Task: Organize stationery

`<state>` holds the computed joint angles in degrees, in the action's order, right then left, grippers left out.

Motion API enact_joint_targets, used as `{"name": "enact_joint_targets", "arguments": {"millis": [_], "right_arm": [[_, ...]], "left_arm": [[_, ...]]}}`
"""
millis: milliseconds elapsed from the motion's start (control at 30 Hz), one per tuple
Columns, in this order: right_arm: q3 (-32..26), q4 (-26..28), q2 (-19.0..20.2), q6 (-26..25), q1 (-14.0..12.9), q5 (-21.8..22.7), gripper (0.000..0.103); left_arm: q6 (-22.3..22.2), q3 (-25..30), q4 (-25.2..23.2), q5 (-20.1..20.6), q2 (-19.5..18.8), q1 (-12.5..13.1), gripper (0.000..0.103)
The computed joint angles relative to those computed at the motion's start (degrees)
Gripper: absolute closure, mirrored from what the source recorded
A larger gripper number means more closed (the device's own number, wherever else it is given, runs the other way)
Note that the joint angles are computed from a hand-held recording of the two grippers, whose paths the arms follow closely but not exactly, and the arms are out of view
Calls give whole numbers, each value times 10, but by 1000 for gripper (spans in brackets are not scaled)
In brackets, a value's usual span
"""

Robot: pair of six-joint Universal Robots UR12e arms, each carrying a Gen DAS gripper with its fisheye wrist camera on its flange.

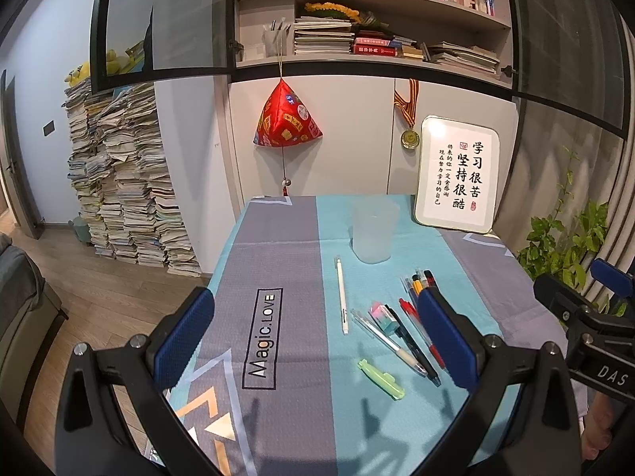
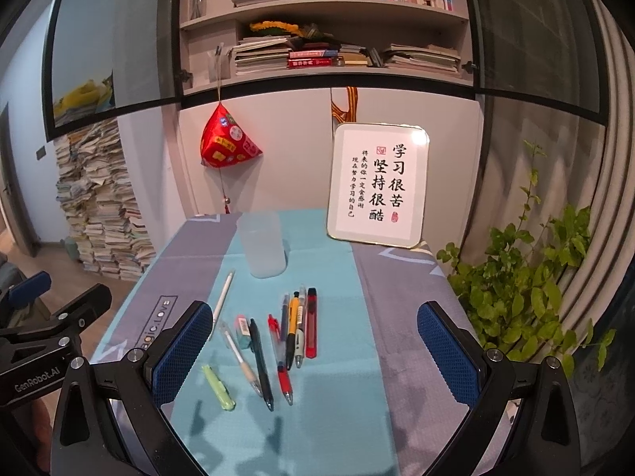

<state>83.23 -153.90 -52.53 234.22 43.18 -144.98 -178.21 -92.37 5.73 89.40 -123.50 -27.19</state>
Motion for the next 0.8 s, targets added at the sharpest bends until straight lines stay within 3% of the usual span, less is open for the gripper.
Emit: {"name": "enact_joint_targets", "arguments": {"millis": [800], "right_arm": [[-2, 24, 1, 20, -8, 16, 0]], "left_arm": [[4, 13, -17, -5, -10, 0, 1]]}}
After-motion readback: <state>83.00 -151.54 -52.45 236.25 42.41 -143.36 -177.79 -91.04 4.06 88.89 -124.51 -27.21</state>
